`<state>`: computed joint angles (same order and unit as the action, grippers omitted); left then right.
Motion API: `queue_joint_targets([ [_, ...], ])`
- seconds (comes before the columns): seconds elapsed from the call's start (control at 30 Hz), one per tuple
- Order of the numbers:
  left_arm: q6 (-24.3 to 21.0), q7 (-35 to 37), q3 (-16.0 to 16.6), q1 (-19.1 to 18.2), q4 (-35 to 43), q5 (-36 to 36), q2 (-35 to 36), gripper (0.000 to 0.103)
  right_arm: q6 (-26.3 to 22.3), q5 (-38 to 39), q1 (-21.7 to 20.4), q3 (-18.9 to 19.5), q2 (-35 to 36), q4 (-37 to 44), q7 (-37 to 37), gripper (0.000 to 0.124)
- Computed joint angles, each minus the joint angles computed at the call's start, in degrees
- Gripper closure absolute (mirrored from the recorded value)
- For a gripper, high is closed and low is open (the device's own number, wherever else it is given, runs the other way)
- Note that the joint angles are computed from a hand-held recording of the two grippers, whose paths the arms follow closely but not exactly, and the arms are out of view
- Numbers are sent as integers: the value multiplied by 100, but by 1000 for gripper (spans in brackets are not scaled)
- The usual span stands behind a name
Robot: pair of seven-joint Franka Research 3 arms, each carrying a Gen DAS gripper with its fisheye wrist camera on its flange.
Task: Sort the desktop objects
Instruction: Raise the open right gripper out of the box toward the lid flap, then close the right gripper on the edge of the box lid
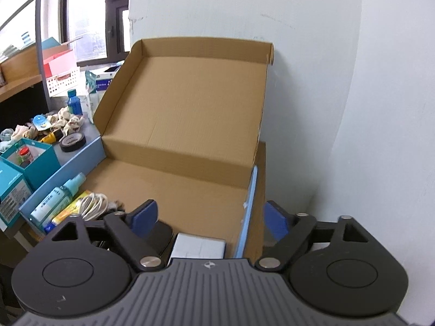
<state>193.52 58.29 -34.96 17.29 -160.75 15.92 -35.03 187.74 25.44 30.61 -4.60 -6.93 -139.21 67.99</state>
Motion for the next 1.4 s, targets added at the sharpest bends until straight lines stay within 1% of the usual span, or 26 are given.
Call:
queue_joint_targets([
  [0.03, -23, -14, -29, 44, 40, -20, 37, 3, -13, 3, 88, -107, 16, 51, -47, 31],
  [0.07, -39, -31, -64, 91, 74, -36, 65, 3, -32, 50, 259, -292, 41, 117, -139, 31],
  [0.1, -50, -51, -98, 137, 99, -49, 84, 3, -59, 154, 488, -529, 72, 200, -283, 30],
  [0.17, -60, -94, -130, 188, 122, -63, 99, 1, -147, 618, 1074, -1102, 163, 437, -789, 30],
  [0.23, -57, -137, -128, 199, 118, -70, 88, 1, -265, 1149, 1349, -1379, 303, 726, -1308, 30],
  [0.3, -75, -173, -111, 191, 102, -69, 50, 1, -443, 1681, 1394, -1455, 484, 1067, -1811, 30],
  [0.33, -86, -191, -102, 190, 85, -65, 10, 1, -541, 1828, 1330, -1428, 587, 1239, -1953, 30],
  [0.4, -117, -229, -61, 167, 46, -49, -73, 1, -720, 1798, 1137, -1355, 854, 1600, -1908, 31],
  [0.5, -161, -288, 147, 3, -34, 1, -198, 1, -897, 1270, 944, -1352, 1255, 2080, -1356, 33],
  [0.6, -239, -369, 247, -68, -97, 31, -385, 0, -1096, 1115, 679, -1216, 1645, 2590, -1127, 35],
  [0.67, -288, -444, 259, -63, -139, 59, -543, 1, -1192, 939, 543, -1162, 1921, 2937, -894, 41],
  [0.73, -338, -525, 273, -60, -178, 100, -698, 1, -1299, 514, 567, -1302, 2229, 3291, -428, 52],
  [0.8, -377, -556, 348, -107, -211, 178, -797, 1, -1431, 177, 537, -1382, 2526, 3658, -65, 58],
  [0.87, -437, -577, 422, -156, -234, 255, -882, 1, -1537, -62, 457, -1384, 2767, 3974, 185, 61],
  [0.93, -510, -623, 444, -174, -244, 319, -951, 0, -1659, -240, 335, -1333, 2999, 4298, 381, 68],
  [1.03, -601, -686, 484, -210, -249, 425, -1019, 1, -1832, -514, 189, -1268, 3272, 4690, 667, 75],
  [1.13, -693, -808, 480, -206, -227, 494, -1024, 0, -1961, -710, 14, -1142, 3481, 4999, 919, 76],
  [1.2, -762, -873, 555, -285, -199, 540, -950, 1, -2032, -846, -102, -1047, 3591, 5160, 1050, 78],
  [1.23, -794, -902, 590, -324, -192, 566, -921, 1, -2035, -922, -156, -991, 3613, 5189, 1082, 86],
  [1.27, -816, -929, 616, -352, -195, 596, -907, 1, -2060, -975, -240, -898, 3636, 5233, 1079, 92],
  [1.3, -840, -950, 644, -382, -197, 626, -893, 0, -2088, -1010, -341, -782, 3651, 5270, 1059, 101],
  [1.4, -858, -992, 703, -437, -208, 724, -888, 0, -2054, -1183, -552, -533, 3638, 5258, 1069, 107],
])
